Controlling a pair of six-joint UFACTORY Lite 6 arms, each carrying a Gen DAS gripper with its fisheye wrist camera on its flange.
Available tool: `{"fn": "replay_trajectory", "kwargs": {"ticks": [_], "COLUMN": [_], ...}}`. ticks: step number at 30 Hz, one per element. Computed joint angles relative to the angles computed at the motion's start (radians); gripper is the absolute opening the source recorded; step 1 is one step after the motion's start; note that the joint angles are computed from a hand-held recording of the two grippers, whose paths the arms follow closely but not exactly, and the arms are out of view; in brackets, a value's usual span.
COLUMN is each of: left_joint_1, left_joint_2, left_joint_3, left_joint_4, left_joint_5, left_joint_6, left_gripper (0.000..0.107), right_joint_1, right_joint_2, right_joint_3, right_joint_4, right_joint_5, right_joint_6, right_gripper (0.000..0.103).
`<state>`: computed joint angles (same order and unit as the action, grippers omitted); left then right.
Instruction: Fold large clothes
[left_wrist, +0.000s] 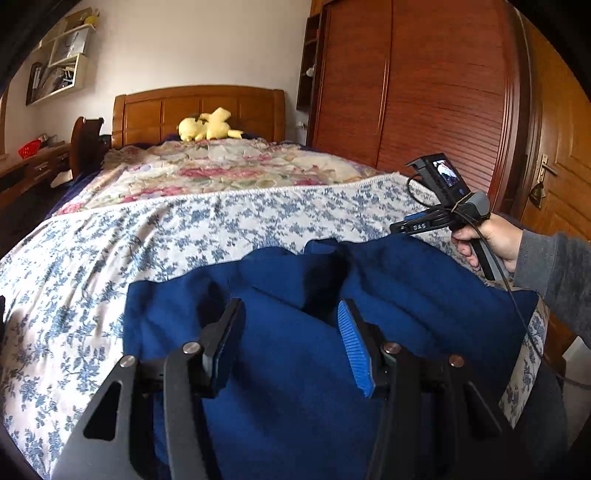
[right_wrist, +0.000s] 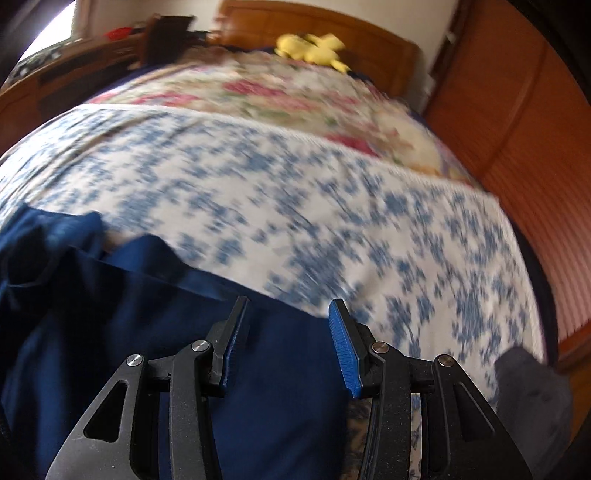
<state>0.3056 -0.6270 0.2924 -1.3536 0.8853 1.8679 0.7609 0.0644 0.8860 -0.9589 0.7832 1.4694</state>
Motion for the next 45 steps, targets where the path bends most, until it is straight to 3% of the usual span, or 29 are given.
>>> {"fn": "replay_trajectory", "kwargs": {"ticks": [5,12,13,14,15,18,21,23,24,30,34,37,45], "left_joint_1": [-0.075,-0.078,-0.080,-0.083,-0.085,-0.094,-0.101,-0.103,-0.099,-0.087,-0.079,-0.074,-0.073], "left_joint_2": [0.022,0.034,0.034,0.032,0.028,0.040,0.061,0.064,0.071,0.079,0.080,0.086,0.069], "left_joint_3": [-0.011,-0.013,-0.014,-0.016,-0.017,-0.016,-0.010,-0.011,-0.008,-0.005,-0.005,-0.002,-0.005], "left_joint_4": [-0.029,-0.027,-0.025,-0.024,-0.021,-0.025,-0.030,-0.033,-0.037,-0.031,-0.030,-0.031,-0.016], "left_joint_5": [-0.083,-0.092,-0.095,-0.099,-0.102,-0.119,-0.133,-0.139,-0.136,-0.128,-0.121,-0.117,-0.116], "left_joint_6": [0.019,0.024,0.024,0.022,0.017,0.021,0.028,0.030,0.038,0.038,0.040,0.043,0.030], "left_gripper": [0.051,0.051,0.051,0.051,0.051,0.051,0.051,0.051,0.051,0.051,0.051,0.051,0.051], "right_joint_1": [-0.139,-0.260,-0.254,-0.247,-0.237,-0.155,-0.013,0.009,-0.021,-0.126,-0.050,0.019,0.205], "right_joint_2": [-0.058,-0.061,-0.065,-0.073,-0.081,-0.131,-0.282,-0.309,-0.314,-0.232,-0.199,-0.181,0.078], "right_joint_3": [-0.139,-0.207,-0.208,-0.211,-0.210,-0.201,-0.222,-0.199,-0.197,-0.210,-0.183,-0.126,0.127], "right_joint_4": [0.005,0.069,0.065,0.064,0.070,-0.013,-0.191,-0.194,-0.166,-0.034,-0.037,-0.041,-0.014], "right_joint_5": [-0.140,-0.289,-0.286,-0.294,-0.304,-0.241,-0.048,0.096,0.105,0.066,0.144,0.125,0.009], "right_joint_6": [0.032,0.007,0.009,0.001,-0.023,0.022,0.196,0.211,0.193,0.089,0.133,0.136,0.114], "right_gripper": [0.044,0.044,0.041,0.013,0.007,0.002,0.002,0.001,0.001,0.003,0.044,0.045,0.045]}}
